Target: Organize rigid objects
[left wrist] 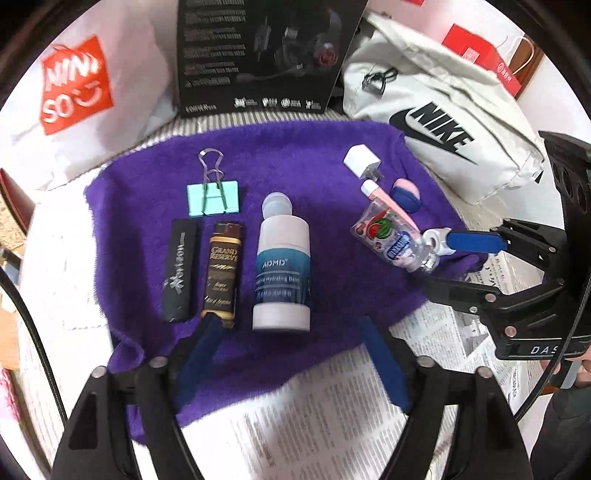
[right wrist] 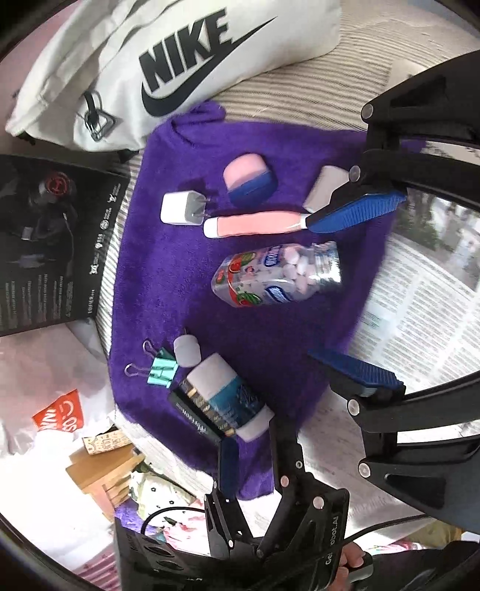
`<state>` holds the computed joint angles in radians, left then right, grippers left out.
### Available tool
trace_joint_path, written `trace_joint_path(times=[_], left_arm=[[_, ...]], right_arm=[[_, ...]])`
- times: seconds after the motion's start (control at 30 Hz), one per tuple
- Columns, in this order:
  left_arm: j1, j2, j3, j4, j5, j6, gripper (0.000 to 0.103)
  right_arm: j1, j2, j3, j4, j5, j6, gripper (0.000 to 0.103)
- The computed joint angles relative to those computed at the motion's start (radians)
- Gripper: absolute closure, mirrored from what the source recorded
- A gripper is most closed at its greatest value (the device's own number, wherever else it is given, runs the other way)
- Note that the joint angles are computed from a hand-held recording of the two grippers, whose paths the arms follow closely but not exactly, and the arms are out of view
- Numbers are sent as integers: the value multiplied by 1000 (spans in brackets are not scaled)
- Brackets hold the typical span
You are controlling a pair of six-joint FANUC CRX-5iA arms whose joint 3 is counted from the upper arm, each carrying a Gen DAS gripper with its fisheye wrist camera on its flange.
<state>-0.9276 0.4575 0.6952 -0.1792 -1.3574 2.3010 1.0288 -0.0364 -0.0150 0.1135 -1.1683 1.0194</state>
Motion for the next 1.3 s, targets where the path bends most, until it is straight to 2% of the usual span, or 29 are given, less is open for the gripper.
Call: trace_joint_path(times=[0.07,0.1,0.13,0.23,0.33,0.57,0.73,0.8,0.9,0.97,1.1,1.3], left_arm=[[-23,-8,14,-38,-28,21,16],[-37,-12,23,-58,-43,28,14],[-51,-15,32,-78,-56,36,10],[-99,-14,76,-150,-117,62,2],[-145,-7,130,-210,-190,104,2],[-253,-4,232,-341,-298,217,0],[-333,33,324,-441,-376,292,0],[-369,37,324,-479,-397,349,0],[-395,44,306,-469,-402,391,0],[-417,63,322,-483,-422,390,0],[-466,125,418,-552,-512,354,0],[-514,149,471,-613,-540,328,0]], right_arm=[[29,-27,-21,39,-6,-47,25],[46,-40,-34,65,-8,-72,15],[62,-54,-48,90,-8,-95,11],[114,-100,-85,152,-21,-172,7],[180,-139,-123,245,-61,-280,0],[301,-231,-186,366,-132,-517,0],[415,-255,-200,469,-277,-664,0],[460,-264,-202,491,-336,-722,0],[528,-302,-239,514,-378,-824,0],[570,-327,-263,516,-403,-888,0],[651,-356,-300,525,-454,-978,0],[720,-373,-335,513,-488,-1041,0]])
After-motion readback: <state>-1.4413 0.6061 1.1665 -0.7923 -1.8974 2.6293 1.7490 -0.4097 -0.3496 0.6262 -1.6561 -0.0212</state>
